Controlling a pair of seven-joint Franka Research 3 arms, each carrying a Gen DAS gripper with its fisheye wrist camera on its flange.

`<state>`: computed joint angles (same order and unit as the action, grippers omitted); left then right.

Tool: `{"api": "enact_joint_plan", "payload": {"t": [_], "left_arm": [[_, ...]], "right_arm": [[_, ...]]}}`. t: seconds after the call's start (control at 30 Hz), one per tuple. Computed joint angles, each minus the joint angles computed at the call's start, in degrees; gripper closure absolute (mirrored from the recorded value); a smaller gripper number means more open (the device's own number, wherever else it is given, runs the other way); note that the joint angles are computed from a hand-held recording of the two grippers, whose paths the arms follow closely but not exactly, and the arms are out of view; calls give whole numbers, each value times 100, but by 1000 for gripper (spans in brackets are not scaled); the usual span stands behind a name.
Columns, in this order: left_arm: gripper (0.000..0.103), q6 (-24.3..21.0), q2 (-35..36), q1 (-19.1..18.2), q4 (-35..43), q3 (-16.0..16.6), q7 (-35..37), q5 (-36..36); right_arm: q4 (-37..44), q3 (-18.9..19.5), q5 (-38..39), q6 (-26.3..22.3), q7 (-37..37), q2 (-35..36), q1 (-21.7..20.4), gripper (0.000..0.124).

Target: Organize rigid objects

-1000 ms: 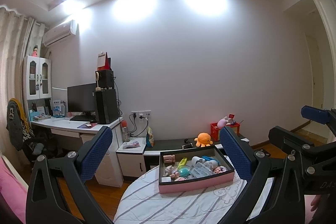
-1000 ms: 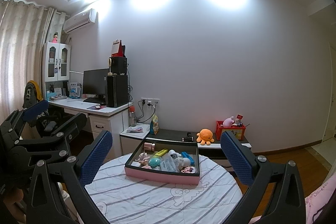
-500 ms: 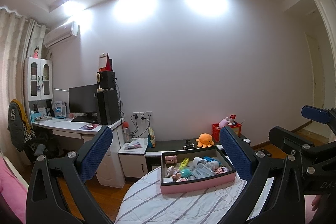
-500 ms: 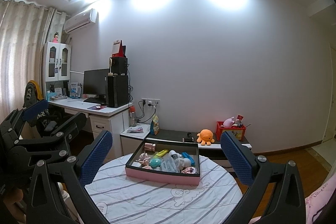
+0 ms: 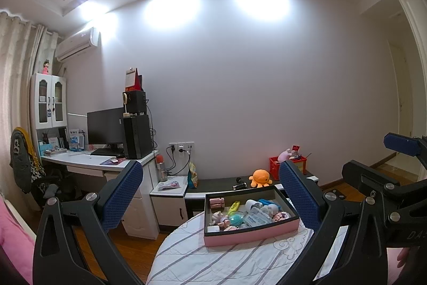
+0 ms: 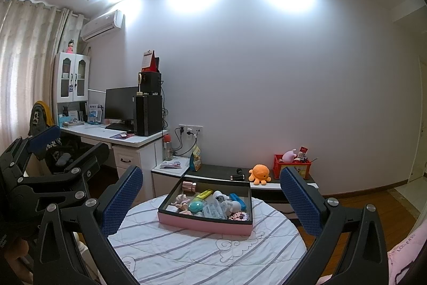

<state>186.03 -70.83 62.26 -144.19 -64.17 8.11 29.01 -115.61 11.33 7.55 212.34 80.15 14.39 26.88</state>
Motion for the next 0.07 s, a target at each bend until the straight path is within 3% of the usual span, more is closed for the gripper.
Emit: {"api": "enact_joint_plan", "payload": {"t": [0.07], "left_arm": [[0, -5, 6, -1, 1, 3, 11, 2]], "right_arm": [[13, -8, 5, -10, -9, 11, -1, 21]]}}
